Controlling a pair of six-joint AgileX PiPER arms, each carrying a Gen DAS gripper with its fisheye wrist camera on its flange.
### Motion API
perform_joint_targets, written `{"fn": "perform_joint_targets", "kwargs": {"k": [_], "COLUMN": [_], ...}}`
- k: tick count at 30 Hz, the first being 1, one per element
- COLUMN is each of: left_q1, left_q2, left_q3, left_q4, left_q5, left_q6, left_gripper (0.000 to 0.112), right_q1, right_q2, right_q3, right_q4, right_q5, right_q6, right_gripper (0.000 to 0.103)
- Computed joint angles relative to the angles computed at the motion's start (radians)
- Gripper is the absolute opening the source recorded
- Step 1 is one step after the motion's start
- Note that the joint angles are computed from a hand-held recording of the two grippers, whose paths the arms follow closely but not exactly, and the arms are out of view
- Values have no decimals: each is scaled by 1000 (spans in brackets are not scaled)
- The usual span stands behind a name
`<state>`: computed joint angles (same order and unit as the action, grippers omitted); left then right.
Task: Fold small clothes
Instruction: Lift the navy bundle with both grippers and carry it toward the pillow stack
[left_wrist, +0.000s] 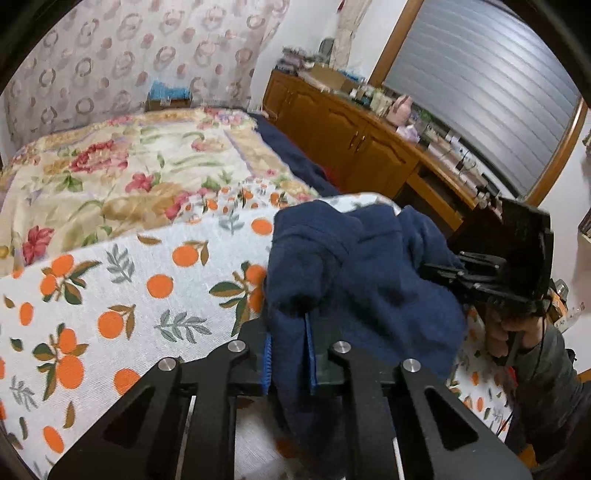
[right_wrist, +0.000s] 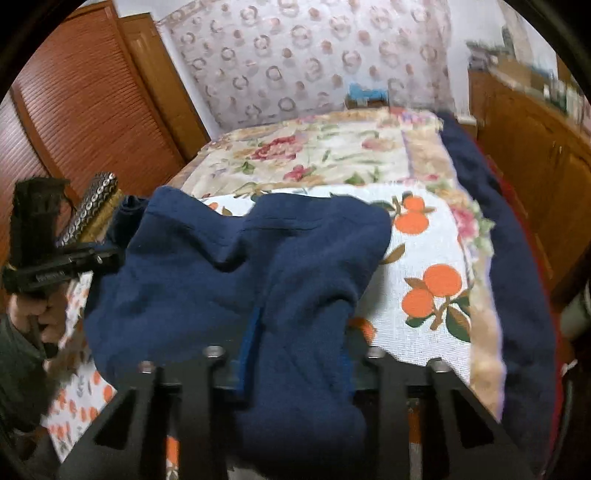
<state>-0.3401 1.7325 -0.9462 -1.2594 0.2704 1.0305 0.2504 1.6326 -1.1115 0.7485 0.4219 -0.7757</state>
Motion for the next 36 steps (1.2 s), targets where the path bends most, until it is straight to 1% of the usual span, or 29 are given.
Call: {"fn": "perform_joint_targets", "kwargs": {"k": [2, 5, 8, 11, 14, 15, 16, 17, 19, 20, 22, 24, 26, 27, 28, 29, 30, 31, 32, 35, 36], "left_q1": [-8, -12, 2, 40, 90, 113, 139, 169, 231, 259, 341, 444, 561, 607, 659, 730, 778, 852, 916, 1103, 1153], "left_q2": [-49, -150, -247, -352, -449, -482, -515, -545, -583, -604, -646, -681, -712, -722, -731, -740, -745, -746, -741, -701, -690], "left_q3": [25, 85, 134, 178, 218, 231, 245, 258, 280, 291, 314, 333, 354, 361, 370, 382, 391, 404, 415, 443, 452], "left_q4": [18, -30, -21, 90, 254, 301, 346, 367, 331, 337, 301, 245, 182, 158, 129, 91, 64, 25, -9, -86, -100], "left_q5": [-13, -29, -43, -47, -42, -34, -28, -20, 4, 11, 45, 97, 158, 183, 211, 252, 280, 326, 366, 481, 514], "left_q6": [-20, 27, 17, -84, -231, -270, -306, -319, -271, -272, -222, -145, -58, -25, 16, 70, 106, 162, 211, 344, 378], "left_gripper": [14, 14, 14, 14, 14, 14, 14, 14, 14, 14, 14, 14, 14, 14, 14, 14, 14, 14, 14, 14, 14], "right_q1": [10, 36, 84, 126, 170, 194, 213, 225, 263, 267, 296, 314, 316, 321, 326, 321, 333, 354, 360, 393, 415], "right_q2": [-38, -97, -135, -153, -134, -122, -107, -99, -58, -37, 18, 89, 162, 199, 232, 267, 320, 365, 416, 582, 639], "right_q3": [32, 74, 76, 70, 38, 19, -10, -31, -87, -114, -189, -292, -418, -477, -522, -587, -678, -770, -865, -1165, -1265], "right_q4": [32, 90, 71, 90, 162, 163, 134, 105, 80, 83, 66, 33, -55, -78, -63, -84, -141, -223, -270, -316, -359], "right_q5": [-31, -80, -112, -134, -153, -163, -157, -148, -149, -141, -129, -99, -43, -21, -9, 24, 63, 102, 150, 256, 277], "right_q6": [-55, -120, -105, -135, -215, -220, -190, -164, -146, -158, -155, -141, -74, -63, -89, -81, -34, 42, 78, 87, 130], "right_gripper": [23, 22, 21, 21, 21, 21, 21, 21, 21, 21, 21, 21, 21, 21, 21, 21, 21, 21, 21, 21, 21]}}
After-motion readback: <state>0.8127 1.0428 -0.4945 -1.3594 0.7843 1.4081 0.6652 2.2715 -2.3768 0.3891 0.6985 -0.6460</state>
